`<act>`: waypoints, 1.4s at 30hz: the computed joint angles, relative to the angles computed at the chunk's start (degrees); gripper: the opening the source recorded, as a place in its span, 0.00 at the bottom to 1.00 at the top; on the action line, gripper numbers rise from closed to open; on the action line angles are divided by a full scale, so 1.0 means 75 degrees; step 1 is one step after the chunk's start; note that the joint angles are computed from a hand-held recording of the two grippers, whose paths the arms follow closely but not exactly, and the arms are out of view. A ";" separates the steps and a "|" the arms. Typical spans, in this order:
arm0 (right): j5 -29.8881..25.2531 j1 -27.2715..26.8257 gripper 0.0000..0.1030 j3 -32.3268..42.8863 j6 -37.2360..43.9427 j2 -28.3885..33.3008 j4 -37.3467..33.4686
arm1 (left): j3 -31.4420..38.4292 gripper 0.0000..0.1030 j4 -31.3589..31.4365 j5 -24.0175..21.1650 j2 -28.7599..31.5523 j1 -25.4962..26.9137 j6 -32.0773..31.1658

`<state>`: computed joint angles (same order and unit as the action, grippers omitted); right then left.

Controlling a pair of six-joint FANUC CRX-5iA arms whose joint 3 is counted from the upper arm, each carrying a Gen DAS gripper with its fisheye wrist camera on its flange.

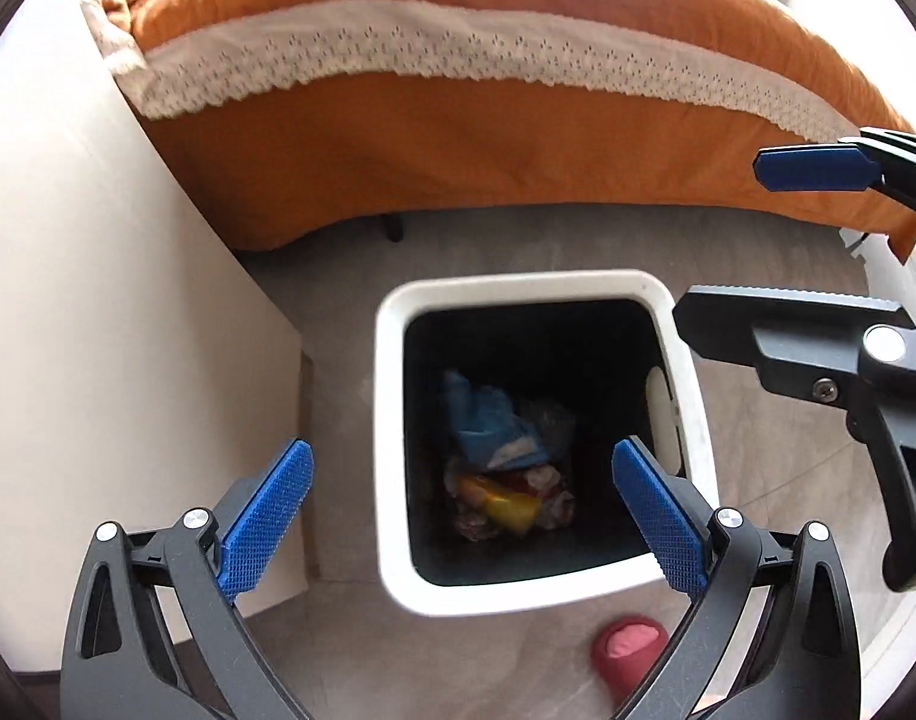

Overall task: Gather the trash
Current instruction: 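Open both tools to drop the snack bag and cup into the bin, then move both open tools back over the desk trash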

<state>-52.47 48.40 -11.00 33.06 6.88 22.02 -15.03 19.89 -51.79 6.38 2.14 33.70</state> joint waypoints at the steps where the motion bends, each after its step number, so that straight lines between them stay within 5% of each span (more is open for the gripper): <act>1: -0.0101 0.0012 0.97 0.0109 0.0063 -0.0003 0.0003 | 0.0058 0.95 0.0014 -0.0078 -0.0037 0.0025 0.0032; 13: -0.1335 0.0396 0.97 0.1136 0.0219 -0.0251 0.0699 | 0.1206 0.95 0.0318 -0.1270 -0.0531 0.0269 0.0628; 24: -0.2349 0.1143 0.97 0.2896 -0.0019 -0.0292 0.1930 | 0.2733 0.95 0.0702 -0.2780 -0.1245 0.1173 0.0748; 36: -0.2971 0.1849 0.97 0.6325 0.1365 0.1018 0.2629 | 0.4704 0.95 0.1300 -0.3884 -0.1476 0.2718 0.1613; 42: -0.3271 0.2185 0.97 0.9232 0.2643 0.2507 0.2508 | 0.5725 0.95 0.1776 -0.4572 -0.1207 0.4187 0.2291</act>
